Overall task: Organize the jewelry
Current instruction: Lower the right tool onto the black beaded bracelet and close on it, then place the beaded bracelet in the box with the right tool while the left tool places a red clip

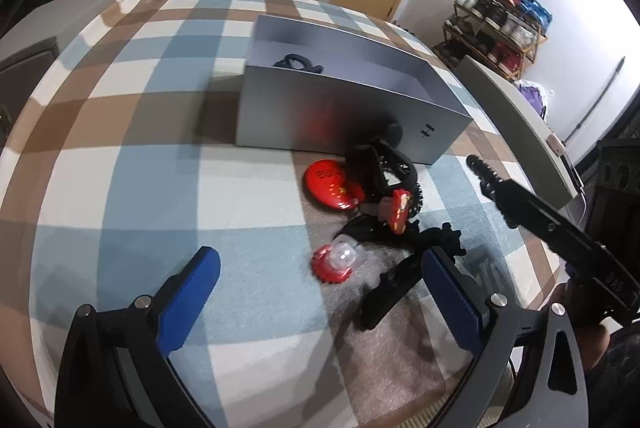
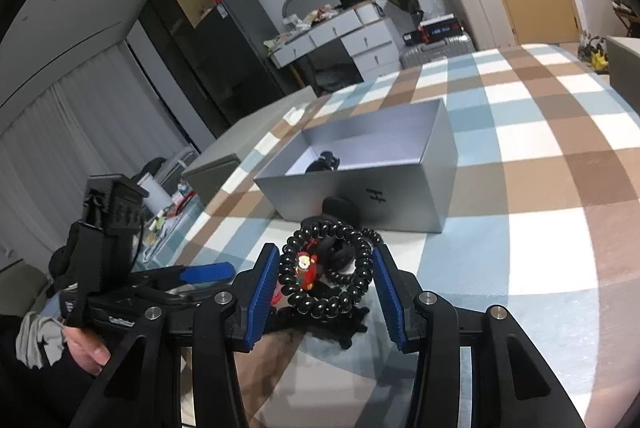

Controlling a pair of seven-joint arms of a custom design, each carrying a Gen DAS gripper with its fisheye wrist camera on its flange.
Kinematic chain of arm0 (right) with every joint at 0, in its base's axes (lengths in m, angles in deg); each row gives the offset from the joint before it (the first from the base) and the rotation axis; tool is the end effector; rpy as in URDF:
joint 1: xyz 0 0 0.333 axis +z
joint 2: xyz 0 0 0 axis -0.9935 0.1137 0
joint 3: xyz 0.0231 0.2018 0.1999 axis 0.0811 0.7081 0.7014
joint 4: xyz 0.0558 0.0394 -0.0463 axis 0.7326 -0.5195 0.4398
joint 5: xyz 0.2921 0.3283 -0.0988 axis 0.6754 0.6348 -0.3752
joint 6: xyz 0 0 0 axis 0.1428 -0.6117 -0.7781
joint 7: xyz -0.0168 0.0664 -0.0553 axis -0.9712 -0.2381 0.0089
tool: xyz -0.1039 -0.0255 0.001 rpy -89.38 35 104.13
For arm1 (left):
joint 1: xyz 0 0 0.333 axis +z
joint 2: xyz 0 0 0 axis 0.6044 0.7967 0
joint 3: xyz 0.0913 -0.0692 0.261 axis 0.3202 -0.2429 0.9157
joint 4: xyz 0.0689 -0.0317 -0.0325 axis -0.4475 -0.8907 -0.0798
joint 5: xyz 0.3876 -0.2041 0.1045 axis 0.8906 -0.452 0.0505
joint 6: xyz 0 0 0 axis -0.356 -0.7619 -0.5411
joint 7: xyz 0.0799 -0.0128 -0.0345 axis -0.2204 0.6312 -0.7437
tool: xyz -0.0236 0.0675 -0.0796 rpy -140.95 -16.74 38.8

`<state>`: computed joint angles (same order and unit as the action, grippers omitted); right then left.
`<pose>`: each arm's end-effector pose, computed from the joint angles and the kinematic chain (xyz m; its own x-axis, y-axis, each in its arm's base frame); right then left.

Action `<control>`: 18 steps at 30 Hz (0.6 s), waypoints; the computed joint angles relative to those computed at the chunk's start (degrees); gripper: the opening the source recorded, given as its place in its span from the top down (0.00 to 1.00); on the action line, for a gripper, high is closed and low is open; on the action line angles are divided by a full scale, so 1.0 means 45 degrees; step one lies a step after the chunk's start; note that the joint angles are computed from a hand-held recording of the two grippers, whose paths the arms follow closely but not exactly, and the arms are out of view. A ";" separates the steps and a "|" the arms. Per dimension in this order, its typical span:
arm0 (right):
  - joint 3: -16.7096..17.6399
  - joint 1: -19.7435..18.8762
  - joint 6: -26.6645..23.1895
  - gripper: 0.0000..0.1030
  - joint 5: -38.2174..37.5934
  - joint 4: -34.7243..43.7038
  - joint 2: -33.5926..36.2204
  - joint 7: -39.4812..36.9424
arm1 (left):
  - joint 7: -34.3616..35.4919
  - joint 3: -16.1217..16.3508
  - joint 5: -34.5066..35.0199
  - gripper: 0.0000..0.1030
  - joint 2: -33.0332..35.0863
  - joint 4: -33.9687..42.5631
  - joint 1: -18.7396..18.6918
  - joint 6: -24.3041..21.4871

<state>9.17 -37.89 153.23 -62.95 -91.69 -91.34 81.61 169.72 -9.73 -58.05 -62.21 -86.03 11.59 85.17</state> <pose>0.4017 0.1042 0.4131 0.2451 -0.8538 -0.4593 -0.5959 0.2410 -0.7660 0.4230 -0.1830 0.4791 -0.4601 -0.8280 0.3205 -0.7975 0.2268 -0.5591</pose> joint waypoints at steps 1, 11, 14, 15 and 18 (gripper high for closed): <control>-0.0024 -0.0010 0.0115 0.55 -0.0040 -0.0090 -0.0136 -0.0051 | 0.0033 -0.0009 0.0012 0.09 0.0064 0.0056 -0.0022 -0.0021; -0.0042 -0.0413 0.0422 0.57 -0.0414 -0.0616 -0.0891 0.0148 | 0.0608 -0.0133 -0.0013 0.62 0.0427 0.0433 -0.0017 -0.0519; -0.0070 -0.0486 0.0369 0.58 -0.0525 -0.0703 -0.1024 0.0174 | 0.0789 -0.0171 -0.0025 0.78 0.0353 0.0395 0.0002 -0.0661; -0.0055 -0.0504 0.0355 0.59 -0.0545 -0.0714 -0.1046 0.0172 | 0.0814 -0.0197 -0.0002 0.82 0.0313 0.0364 0.0033 -0.0668; 0.0004 -0.0542 0.0331 0.60 -0.0580 -0.0688 -0.1066 0.0156 | 0.0712 -0.0228 0.0012 0.87 0.0256 0.0340 0.0106 -0.0618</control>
<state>9.19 -40.32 154.71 -65.56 -94.79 -96.14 82.31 172.93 -10.76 -58.00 -61.06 -84.50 12.07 82.39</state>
